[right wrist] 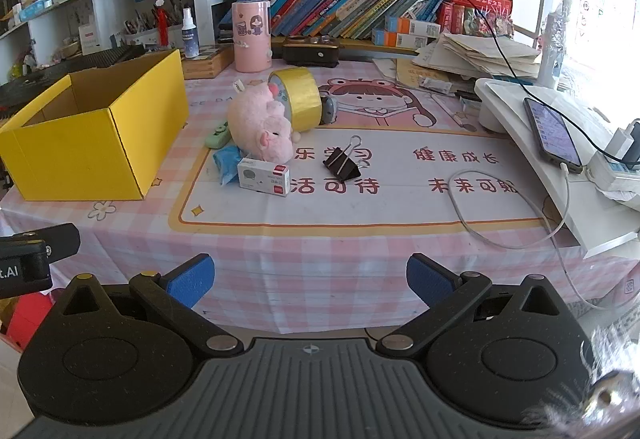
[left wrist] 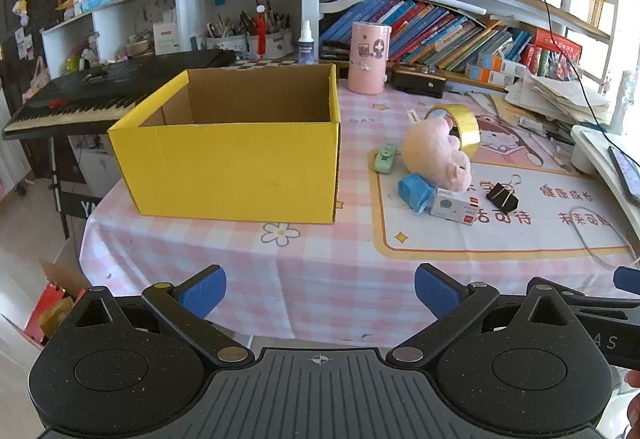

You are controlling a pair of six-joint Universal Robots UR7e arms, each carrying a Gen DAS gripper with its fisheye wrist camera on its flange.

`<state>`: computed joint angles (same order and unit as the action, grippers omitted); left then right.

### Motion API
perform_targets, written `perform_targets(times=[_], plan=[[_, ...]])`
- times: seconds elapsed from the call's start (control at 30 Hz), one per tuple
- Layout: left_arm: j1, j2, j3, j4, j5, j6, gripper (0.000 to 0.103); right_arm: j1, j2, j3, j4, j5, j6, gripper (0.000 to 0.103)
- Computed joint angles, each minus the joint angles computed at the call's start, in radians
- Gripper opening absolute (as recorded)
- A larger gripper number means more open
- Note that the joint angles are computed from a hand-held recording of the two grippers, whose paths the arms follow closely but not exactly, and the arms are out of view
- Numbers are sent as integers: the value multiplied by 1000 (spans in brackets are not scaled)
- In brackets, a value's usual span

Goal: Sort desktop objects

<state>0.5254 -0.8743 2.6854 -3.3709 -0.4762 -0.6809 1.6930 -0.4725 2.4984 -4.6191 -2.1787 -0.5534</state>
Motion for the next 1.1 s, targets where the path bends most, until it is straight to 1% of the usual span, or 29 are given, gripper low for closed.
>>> perform_targets(times=[0.3,0.47,0.53,0.7,0.9,1.03,1.1], plan=[[-2,0,-1,-1,0,7,102,-1,2,0,-1,3,-1,103],[12,-1,-2,-8,-25,20,102,3,4,-7,14,-5,-6,103],[16,-5,-4,8,-32,14,102,4,4,-8,20,-7,-9,103],[5,-1,3,4,-29,14,102,1,7,-2,8,3,-12,103],[2,-3,-3,41,-31,7,102,-16,16,11,-19,39,-16,103],[6,-6,-11,77,-39,-14,102,-21,9,13,16,31,-2,103],[6,-19,-14,116,-42,-33,102,-26,4,16,25,36,5,103]])
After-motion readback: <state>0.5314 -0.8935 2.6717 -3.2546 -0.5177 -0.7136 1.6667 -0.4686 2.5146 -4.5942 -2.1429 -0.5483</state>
